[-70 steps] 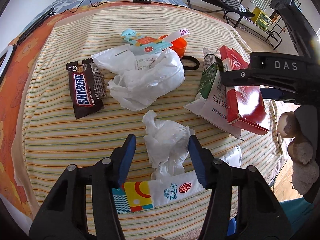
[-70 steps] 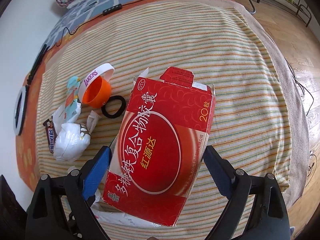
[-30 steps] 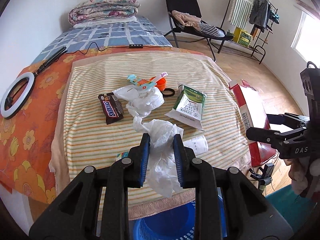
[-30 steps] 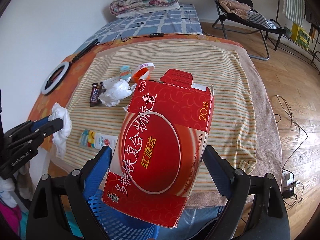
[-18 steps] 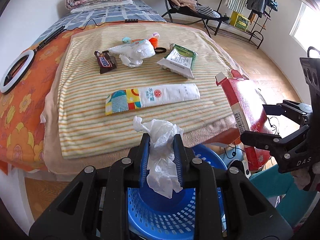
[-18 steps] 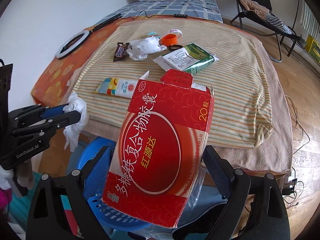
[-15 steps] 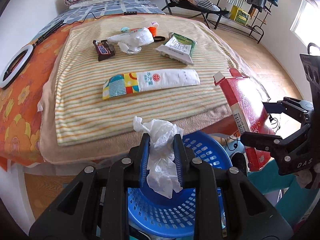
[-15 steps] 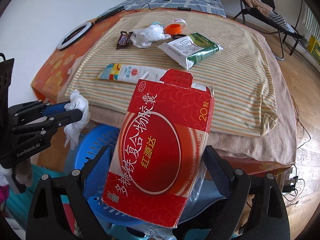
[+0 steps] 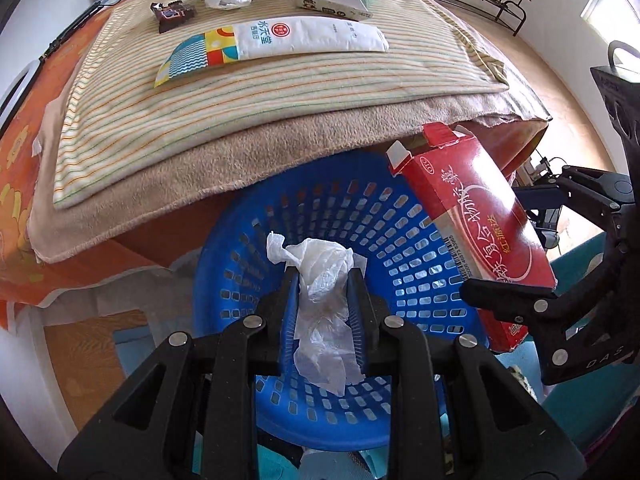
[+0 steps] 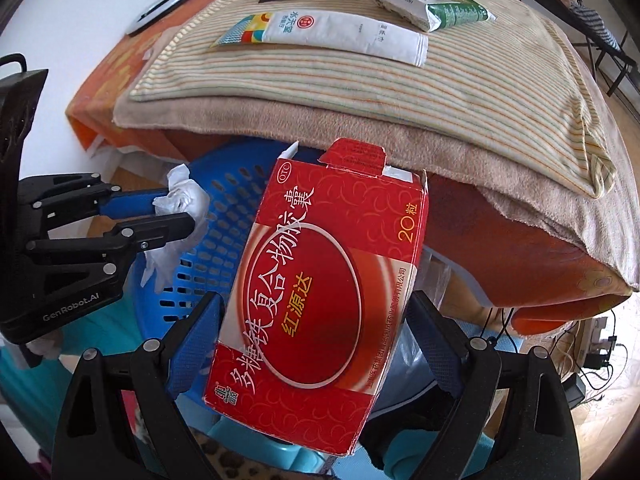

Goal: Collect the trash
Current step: 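Carry the tissue and red box down into the blue basket and release both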

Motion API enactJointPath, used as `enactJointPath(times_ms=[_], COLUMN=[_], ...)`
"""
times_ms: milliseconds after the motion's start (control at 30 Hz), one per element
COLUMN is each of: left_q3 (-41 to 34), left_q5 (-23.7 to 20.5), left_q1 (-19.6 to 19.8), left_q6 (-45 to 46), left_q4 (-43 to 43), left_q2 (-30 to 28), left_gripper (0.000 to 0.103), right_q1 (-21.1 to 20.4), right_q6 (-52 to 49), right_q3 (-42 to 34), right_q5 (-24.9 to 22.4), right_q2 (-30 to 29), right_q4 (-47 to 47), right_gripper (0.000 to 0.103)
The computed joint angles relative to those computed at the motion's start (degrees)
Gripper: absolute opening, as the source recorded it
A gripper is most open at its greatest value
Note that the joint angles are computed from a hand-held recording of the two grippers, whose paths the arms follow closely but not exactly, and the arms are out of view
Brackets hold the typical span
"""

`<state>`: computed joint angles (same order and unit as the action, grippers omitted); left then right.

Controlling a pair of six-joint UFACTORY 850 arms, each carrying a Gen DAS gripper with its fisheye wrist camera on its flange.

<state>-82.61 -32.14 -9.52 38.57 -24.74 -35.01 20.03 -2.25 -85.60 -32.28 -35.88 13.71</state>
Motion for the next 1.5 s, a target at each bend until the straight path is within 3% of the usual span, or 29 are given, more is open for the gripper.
enactJointPath(times_ms=[433,600,667,867,1267,1500], left_q3=[-0.5,-1.7,-1.9,-2.4,-3.0,-3.1], left_q5=[-0.6,-1.4,-1.3,-1.5,-1.9,-1.6], left_q1=[0.3,0.4,0.4,0.7,0.9,1.0], left_q6=[-2.9,-5.2,-6.1,-6.8,-6.5,-6.6], left_q4=[2.7,4.2,4.9,5.0,4.1,3.8], left_q2=[-2.0,-3.0,-3.1,-3.4,-3.3,-3.0], left_gripper=[0.023,0.035,0.045,0.045,0.045,0.045], right_q1=[0.1,-0.1,-0.2,0.2,-1.1,-0.5], right_q6=[-2.1,-2.0,-2.5,-1.9,-11.8,-12.2], right_q3=[-0.6,-1.9,-1.9,-2.0,-2.2,-1.2], right_q5=[-0.6,-1.9,-1.9,-1.5,-3.8,-2.3], right_q2=[-1.6,-2.6,-2.7,-2.6,-3.6,-2.5], right_q4=[1.2,1.6,2.1,0.8,11.8,10.5], right_gripper=[0.093,0.093,0.093,0.093,0.093,0.093])
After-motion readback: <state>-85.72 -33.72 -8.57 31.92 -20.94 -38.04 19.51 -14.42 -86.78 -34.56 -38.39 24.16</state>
